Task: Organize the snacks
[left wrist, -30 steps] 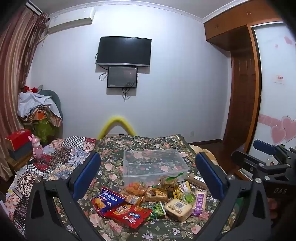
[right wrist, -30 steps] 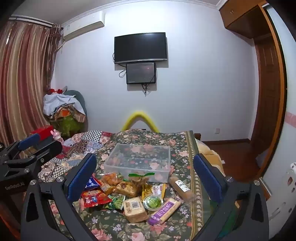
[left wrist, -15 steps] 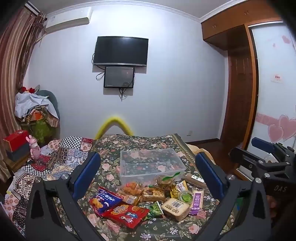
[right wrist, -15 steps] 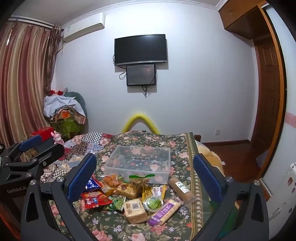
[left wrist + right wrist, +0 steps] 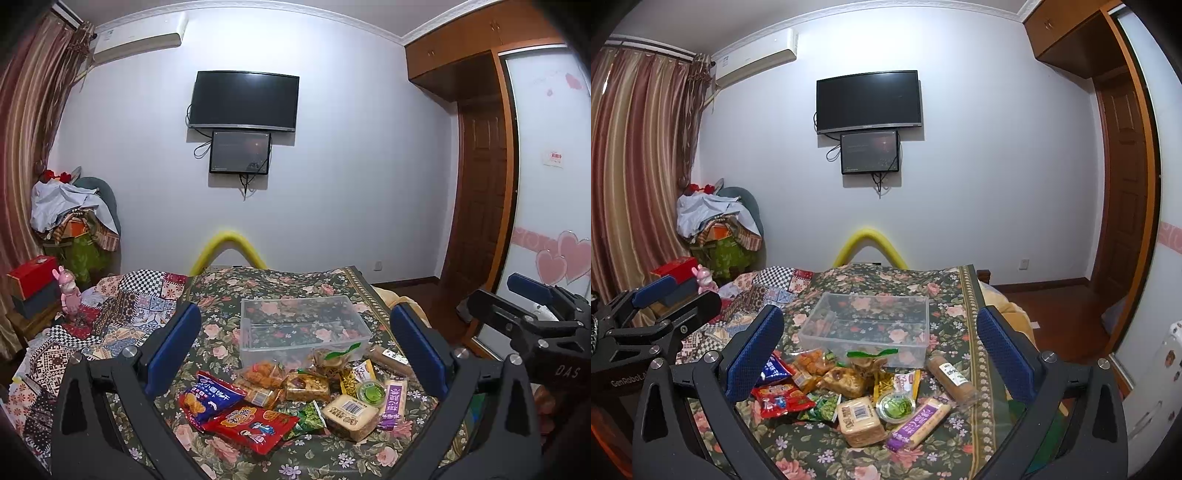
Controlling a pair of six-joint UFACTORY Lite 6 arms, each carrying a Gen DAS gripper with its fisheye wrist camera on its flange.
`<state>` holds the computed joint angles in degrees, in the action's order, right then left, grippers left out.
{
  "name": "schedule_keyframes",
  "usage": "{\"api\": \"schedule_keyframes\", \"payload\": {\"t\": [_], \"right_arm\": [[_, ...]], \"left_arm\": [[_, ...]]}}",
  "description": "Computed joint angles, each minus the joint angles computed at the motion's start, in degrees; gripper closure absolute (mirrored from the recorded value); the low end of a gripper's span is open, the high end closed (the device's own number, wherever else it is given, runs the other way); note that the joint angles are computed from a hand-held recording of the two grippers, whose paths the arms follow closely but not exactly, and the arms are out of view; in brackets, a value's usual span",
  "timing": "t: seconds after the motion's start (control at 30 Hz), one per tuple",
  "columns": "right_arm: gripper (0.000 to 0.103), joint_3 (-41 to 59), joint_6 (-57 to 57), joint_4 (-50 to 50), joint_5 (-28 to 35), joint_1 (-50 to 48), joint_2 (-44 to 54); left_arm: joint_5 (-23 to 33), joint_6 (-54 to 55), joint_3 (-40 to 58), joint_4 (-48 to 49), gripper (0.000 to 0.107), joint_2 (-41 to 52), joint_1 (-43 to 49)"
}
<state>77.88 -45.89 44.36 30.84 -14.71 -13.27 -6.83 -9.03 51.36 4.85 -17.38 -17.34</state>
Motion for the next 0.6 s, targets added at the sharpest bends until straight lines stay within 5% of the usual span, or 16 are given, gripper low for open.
{"api": "schedule_keyframes", "payload": {"t": [0.6], "right_arm": [[0.0, 0.52, 0.23, 0.19, 0.75, -0.13, 0.0]], "left_arm": [[-0.4, -1.92, -0.29, 1.21, 0.004, 0.09, -0.22]]}}
